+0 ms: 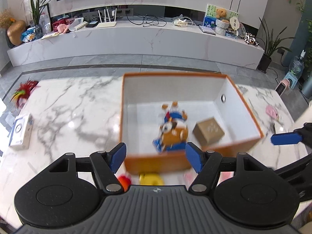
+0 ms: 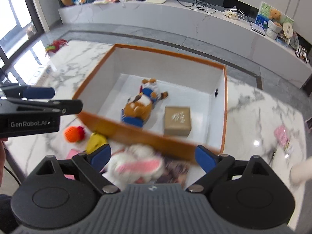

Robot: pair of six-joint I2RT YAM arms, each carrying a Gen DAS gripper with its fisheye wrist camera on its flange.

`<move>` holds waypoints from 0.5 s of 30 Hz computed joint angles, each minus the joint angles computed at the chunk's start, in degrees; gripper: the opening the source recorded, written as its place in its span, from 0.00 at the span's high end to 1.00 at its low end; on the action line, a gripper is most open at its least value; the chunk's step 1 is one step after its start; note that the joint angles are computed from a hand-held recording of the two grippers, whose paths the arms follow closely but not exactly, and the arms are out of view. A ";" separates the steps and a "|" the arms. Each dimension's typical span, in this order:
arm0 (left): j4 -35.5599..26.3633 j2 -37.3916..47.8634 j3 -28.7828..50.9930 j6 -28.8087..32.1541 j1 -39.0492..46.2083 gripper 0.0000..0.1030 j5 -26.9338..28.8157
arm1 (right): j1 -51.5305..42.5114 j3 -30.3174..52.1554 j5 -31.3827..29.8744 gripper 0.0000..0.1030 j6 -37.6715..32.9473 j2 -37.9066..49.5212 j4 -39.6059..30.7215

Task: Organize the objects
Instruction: 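Move the left gripper toward the pink wallet while the right gripper approaches the white lotion bottle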

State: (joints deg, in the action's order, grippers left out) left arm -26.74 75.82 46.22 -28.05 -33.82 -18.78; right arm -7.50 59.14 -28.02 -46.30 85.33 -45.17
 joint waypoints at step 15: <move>1.72 -16.56 -24.64 -16.72 -18.24 0.23 -6.75 | -25.10 -25.49 -10.44 0.08 -30.25 -6.63 3.72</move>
State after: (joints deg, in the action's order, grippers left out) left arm -25.03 59.26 21.57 -44.77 -52.06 -25.53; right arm -32.60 33.65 -38.46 -76.56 78.70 -41.45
